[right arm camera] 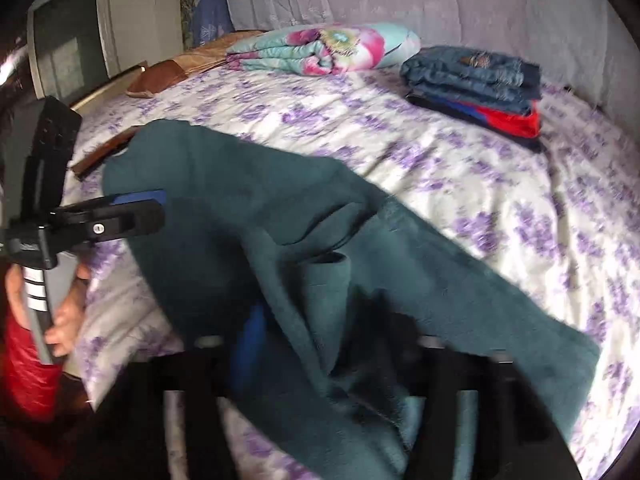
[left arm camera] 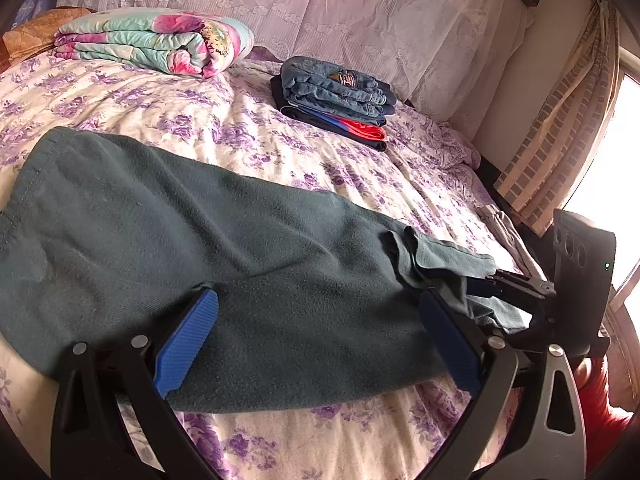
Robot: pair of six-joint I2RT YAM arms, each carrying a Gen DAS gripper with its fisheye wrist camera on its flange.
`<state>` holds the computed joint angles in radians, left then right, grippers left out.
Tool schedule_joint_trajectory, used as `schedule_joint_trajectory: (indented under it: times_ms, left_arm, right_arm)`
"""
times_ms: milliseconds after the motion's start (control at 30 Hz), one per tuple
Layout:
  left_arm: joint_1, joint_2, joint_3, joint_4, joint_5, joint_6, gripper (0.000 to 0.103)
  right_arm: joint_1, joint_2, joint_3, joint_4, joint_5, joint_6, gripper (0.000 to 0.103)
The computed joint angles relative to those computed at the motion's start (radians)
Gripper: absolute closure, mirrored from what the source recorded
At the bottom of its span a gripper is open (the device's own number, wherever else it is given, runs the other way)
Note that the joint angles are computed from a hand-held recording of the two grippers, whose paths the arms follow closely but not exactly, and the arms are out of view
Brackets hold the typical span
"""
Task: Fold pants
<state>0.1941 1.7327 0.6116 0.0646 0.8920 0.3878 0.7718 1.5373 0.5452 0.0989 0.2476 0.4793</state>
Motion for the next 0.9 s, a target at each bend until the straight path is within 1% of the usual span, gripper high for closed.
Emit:
schedule_joint_trajectory:
  times_ms: [67, 100, 133, 167, 233, 267, 300, 333, 400, 433, 467, 500, 533, 567, 600, 633, 667, 700, 733, 767, 800, 833, 867, 900]
  left_arm:
    - [0.007, 0.004, 0.005, -0.008, 0.016, 0.008, 0.005]
    - [0.007, 0.005, 0.005, -0.009, 0.019, 0.009, 0.005]
    - [0.007, 0.005, 0.005, -0.009, 0.020, 0.010, 0.005]
    - [0.006, 0.004, 0.005, -0.009, 0.019, 0.010, 0.005]
    - [0.007, 0.005, 0.005, -0.008, 0.020, 0.010, 0.005]
    - [0.008, 0.006, 0.005, -0.007, 0.022, 0.009, 0.005]
    - [0.007, 0.006, 0.006, -0.007, 0.021, 0.009, 0.005]
    - [0.005, 0.006, 0.004, -0.004, 0.019, 0.006, 0.005]
    - [0.004, 0.005, 0.003, -0.002, 0.014, 0.005, 0.005]
    - [0.003, 0.004, 0.003, -0.003, 0.012, 0.005, 0.005]
    - [0.002, 0.002, 0.002, -0.003, 0.010, 0.005, 0.005]
    - [0.002, 0.001, 0.001, -0.002, 0.009, 0.006, 0.005]
    - [0.003, 0.001, 0.000, -0.003, 0.011, 0.009, 0.005]
    - [0.006, 0.004, 0.002, -0.005, 0.015, 0.012, 0.005]
    - [0.006, 0.005, 0.004, -0.006, 0.017, 0.011, 0.005]
    - [0.007, 0.007, 0.006, -0.008, 0.017, 0.011, 0.005]
    - [0.006, 0.007, 0.006, -0.007, 0.015, 0.010, 0.005]
    - [0.004, 0.006, 0.005, -0.005, 0.011, 0.009, 0.005]
    - [0.003, 0.005, 0.003, -0.004, 0.008, 0.009, 0.005]
    - [0.003, 0.006, 0.004, -0.004, 0.007, 0.011, 0.005]
    - [0.001, 0.007, 0.006, -0.007, 0.005, 0.012, 0.005]
    - [-0.001, 0.006, 0.007, -0.009, 0.000, 0.013, 0.005]
    - [-0.003, 0.006, 0.007, -0.011, -0.004, 0.016, 0.005]
    - [-0.006, 0.006, 0.009, -0.016, -0.010, 0.017, 0.005]
  right_arm:
    - [0.037, -0.064, -0.038, 0.015, -0.019, 0.002, 0.018]
    - [0.046, -0.123, -0.068, 0.023, -0.016, 0.012, 0.021]
    - [0.051, -0.196, -0.100, 0.025, 0.005, 0.031, 0.021]
    - [0.049, -0.266, -0.120, 0.007, 0.044, 0.047, 0.021]
    - [0.059, -0.339, -0.111, -0.065, 0.192, 0.061, 0.021]
    - [0.057, -0.323, -0.087, -0.097, 0.262, 0.058, 0.022]
    - [0.044, -0.285, -0.064, -0.115, 0.301, 0.053, 0.025]
    - [0.026, -0.216, -0.033, -0.116, 0.311, 0.043, 0.026]
    - [-0.002, -0.008, 0.062, -0.139, 0.275, 0.024, 0.026]
    - [-0.008, 0.087, 0.107, -0.158, 0.222, 0.003, 0.027]
    - [0.010, 0.133, 0.107, -0.120, 0.246, -0.013, 0.029]
    - [0.037, 0.128, 0.103, -0.118, 0.297, -0.010, 0.029]
    - [0.039, 0.095, 0.097, -0.130, 0.284, -0.012, 0.029]
    - [0.038, 0.035, 0.061, -0.096, 0.270, -0.008, 0.029]
    - [0.044, -0.016, 0.035, -0.081, 0.291, 0.008, 0.031]
    - [0.052, -0.041, 0.033, -0.097, 0.329, 0.023, 0.031]
    - [0.052, -0.050, 0.040, -0.114, 0.344, 0.014, 0.030]
    - [0.041, -0.032, 0.055, -0.133, 0.334, 0.001, 0.030]
    - [0.019, 0.021, 0.082, -0.159, 0.291, -0.009, 0.027]
    - [-0.018, 0.092, 0.105, -0.168, 0.205, -0.039, 0.025]
    - [-0.016, 0.113, 0.077, -0.095, 0.222, -0.030, 0.022]
    - [-0.023, 0.084, 0.060, -0.092, 0.216, -0.018, 0.020]
    - [-0.030, 0.025, 0.035, -0.092, 0.192, -0.013, 0.020]
    - [-0.017, -0.067, -0.028, -0.042, 0.210, -0.002, 0.020]
